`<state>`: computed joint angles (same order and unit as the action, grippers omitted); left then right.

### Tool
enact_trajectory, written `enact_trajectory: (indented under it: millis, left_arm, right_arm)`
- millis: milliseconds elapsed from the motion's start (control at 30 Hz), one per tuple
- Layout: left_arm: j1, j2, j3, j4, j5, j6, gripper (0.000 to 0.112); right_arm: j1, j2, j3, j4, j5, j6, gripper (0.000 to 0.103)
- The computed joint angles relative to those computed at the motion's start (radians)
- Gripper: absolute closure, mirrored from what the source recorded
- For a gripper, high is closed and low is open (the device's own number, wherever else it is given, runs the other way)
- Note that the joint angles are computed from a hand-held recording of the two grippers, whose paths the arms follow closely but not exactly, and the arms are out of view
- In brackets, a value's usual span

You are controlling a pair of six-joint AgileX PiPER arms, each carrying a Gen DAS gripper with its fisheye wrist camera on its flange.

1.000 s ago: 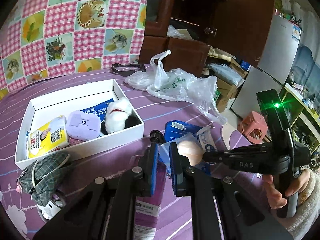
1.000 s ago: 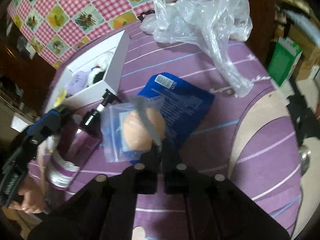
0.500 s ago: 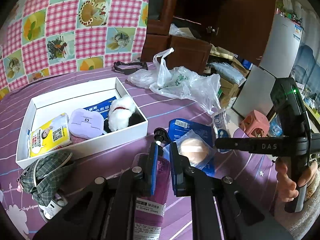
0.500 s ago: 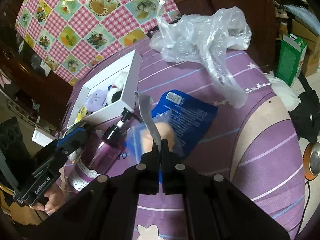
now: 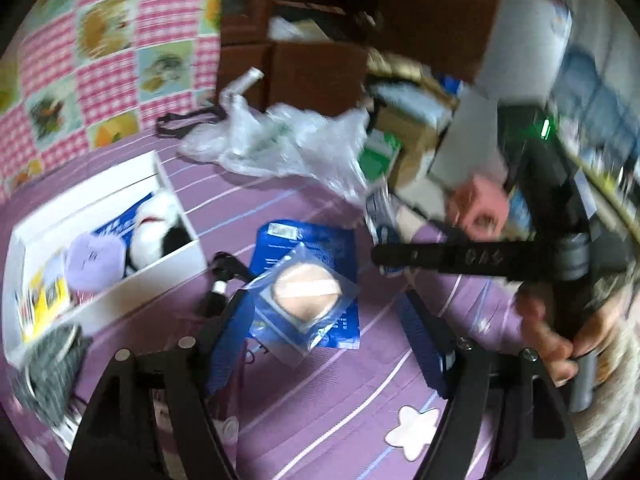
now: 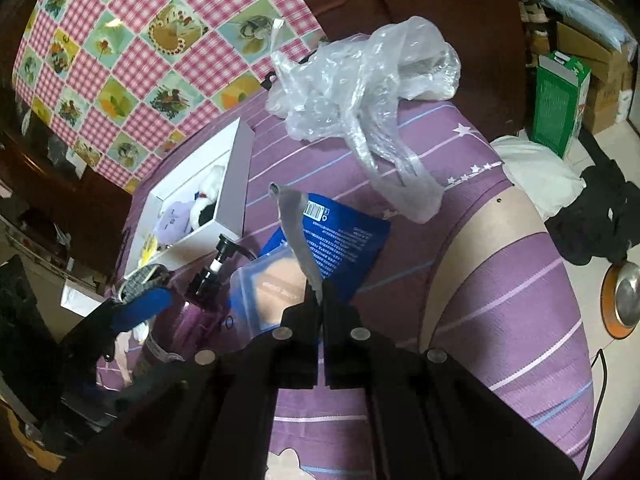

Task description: Organize soft objects

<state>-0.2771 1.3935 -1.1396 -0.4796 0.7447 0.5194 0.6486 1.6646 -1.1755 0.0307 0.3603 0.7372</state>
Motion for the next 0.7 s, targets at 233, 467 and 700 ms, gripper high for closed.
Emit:
enact_trajectory:
  millis: [233, 467, 700]
  left_arm:
    - [-0.104, 0.159, -0.124, 0.112, 0.037, -0.172, 0.037]
    - [-0.248, 0.240, -0.159, 0.482, 0.004, -0.480, 0.037]
    - [-0.286, 0.253, -0.130, 0.638, -0.031, -0.563, 0.039]
  right_arm:
    - [-0.039, -0.041, 0.060, 0.209, -0.054, -0.180, 0.101]
    - [-0.061, -0.054, 0.083, 0.322, -0.062, -0.274, 0.100]
    - [-0.063, -0.040, 0.072, 0.339, -0.047, -0.293, 0.100]
